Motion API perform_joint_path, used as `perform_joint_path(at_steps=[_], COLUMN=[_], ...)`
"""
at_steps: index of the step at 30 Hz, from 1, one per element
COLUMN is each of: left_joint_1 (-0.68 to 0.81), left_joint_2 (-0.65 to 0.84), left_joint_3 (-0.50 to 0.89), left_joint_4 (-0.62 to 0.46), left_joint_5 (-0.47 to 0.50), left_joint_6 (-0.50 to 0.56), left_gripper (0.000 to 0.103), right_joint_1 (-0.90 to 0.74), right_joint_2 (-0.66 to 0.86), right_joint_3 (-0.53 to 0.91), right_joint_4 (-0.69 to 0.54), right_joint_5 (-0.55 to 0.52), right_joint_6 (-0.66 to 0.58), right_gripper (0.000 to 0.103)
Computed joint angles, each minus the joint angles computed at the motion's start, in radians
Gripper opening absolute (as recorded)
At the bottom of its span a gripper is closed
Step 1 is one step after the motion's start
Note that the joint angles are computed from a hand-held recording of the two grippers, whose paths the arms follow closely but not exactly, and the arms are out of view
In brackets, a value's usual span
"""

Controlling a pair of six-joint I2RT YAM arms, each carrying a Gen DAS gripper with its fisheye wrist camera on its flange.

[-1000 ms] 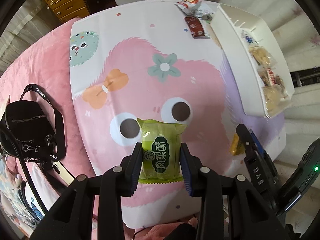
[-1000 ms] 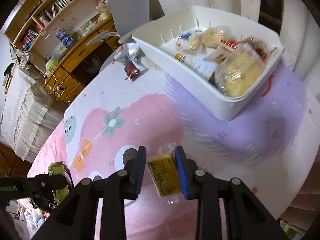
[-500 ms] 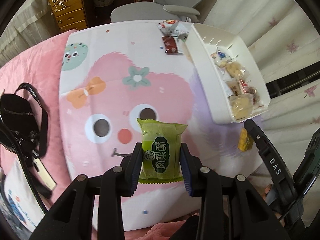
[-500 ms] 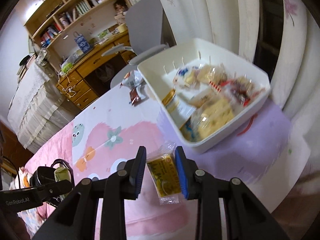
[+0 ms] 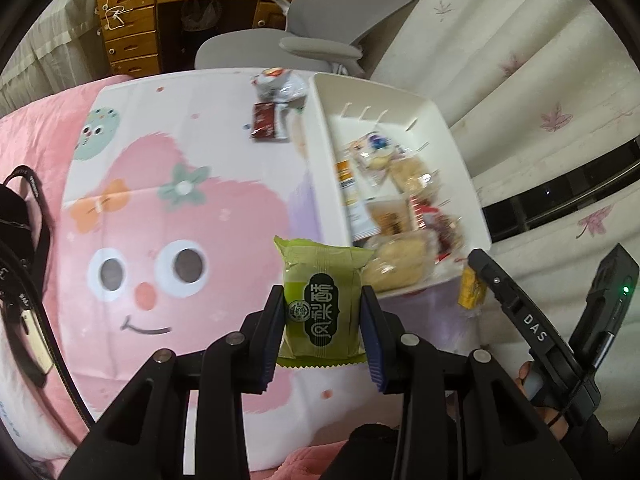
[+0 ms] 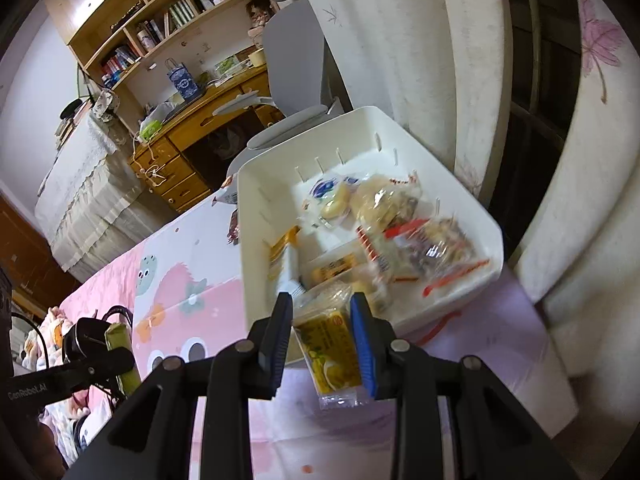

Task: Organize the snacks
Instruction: 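Carry both snacks over the white tray and open both grippers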

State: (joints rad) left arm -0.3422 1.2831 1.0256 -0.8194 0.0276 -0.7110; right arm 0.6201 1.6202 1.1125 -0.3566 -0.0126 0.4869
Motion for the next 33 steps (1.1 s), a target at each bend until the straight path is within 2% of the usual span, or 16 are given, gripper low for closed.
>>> perform_joint_path(at_steps=[7, 13, 18, 20, 21, 22, 23, 24, 33], left_joint_1=[-0.111, -0.177, -0.198, -0.2, -0.197, -0.196, -0.197, -0.197, -0.193], left_joint_2=[0.133, 0.242, 0.327, 0.346, 0.355, 0.359, 0.36, 0.36, 0.329], left_joint_3=[0.095, 0.181, 0.259, 0.272, 0.277, 0.276, 0.272, 0.268, 0.209], left_joint_4=[0.095, 0.194, 0.223, 0.233, 0.235, 0.24, 0.246, 0.247, 0.211], left_joint_5=[-0.072, -0.125, -0.147, -0.156, -0.149, -0.149, -0.153, -0.153, -0.147], left_joint_6=[-0.104, -0.11, -0.097, -0.104, -0.108, -0.116, -0.126, -0.133, -0.205], left_gripper=[0.035, 0.035, 0.035, 0.043, 0.062, 0.075, 0.077, 0.077, 0.081], right_joint_1=[-0.149, -0.227, -0.265, -0.279, -0.284, -0.289, -0.291, -0.296, -0.308], right_joint_2=[0.053, 0.074, 0.096, 0.106, 0.108, 0.121, 0.129, 0.134, 0.157], right_joint_3=[0.061, 0.095, 0.12, 0.131, 0.131, 0.146, 0.152, 0.153, 0.163], right_joint_4=[-0.008, -0.002, -0.008, -0.013, -0.012, -0.025, -0.032, -0.035, -0.062], right_joint_5=[-0.145, -0.234, -0.282, -0.295, -0.297, -0.301, -0.296, -0.298, -0.315], right_joint_6=[-0.178, -0.318, -0.383, -0.398, -0.4, -0.406, -0.406, -0.402, -0.39], right_gripper=[0.03, 0.03, 0.03, 0.032, 0.037, 0.043, 0.056, 0.06, 0.064])
